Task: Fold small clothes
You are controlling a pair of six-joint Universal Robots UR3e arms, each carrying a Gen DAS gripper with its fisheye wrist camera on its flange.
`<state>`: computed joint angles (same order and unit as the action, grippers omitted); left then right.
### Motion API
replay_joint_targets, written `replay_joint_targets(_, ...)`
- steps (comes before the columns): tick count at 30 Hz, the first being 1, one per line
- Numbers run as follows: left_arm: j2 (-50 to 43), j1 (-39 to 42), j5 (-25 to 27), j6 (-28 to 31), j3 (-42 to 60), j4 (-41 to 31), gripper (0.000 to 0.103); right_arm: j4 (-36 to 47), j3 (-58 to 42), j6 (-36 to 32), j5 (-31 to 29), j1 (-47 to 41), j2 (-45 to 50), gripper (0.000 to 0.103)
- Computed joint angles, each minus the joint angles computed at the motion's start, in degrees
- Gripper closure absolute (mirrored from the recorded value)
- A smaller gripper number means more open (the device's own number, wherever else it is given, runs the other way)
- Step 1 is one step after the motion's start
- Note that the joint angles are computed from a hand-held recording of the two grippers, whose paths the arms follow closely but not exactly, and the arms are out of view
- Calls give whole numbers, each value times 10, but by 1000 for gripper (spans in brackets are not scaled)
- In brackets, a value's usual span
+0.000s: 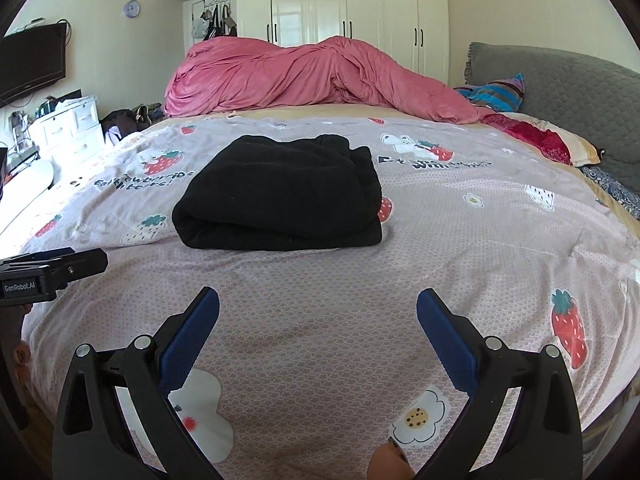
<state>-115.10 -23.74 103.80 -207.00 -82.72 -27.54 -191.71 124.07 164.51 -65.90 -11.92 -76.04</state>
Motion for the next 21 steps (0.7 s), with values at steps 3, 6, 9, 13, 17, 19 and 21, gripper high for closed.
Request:
replay_joint_targets(3,1,-1,7,-1,1,-4,9,6,-2,5,3,-3,-1,4)
replay_joint_targets(6,3,-2,12,0,0,-4,9,7,-1,9,6,-7,-3,4)
replay_joint_targets(9,7,0,9,-1,-4,-3,9,9,-4,10,4,-5,-2,4)
replay_joint_targets(13,9,3,8,-3,-8,-4,9,12,-5,8,5,-6,-3,4)
replay_joint_targets(17,10,4,5,-4,-8,-6,9,14,-6,8,4,-6,-2,4)
replay_joint_targets(19,10,3,7,-3,-8,-7,9,13,-6,8,3,-6,-2,4)
replay_joint_targets(21,10,3,7,-1,-7,-7,9,12,-5,10,3,-6,-2,4)
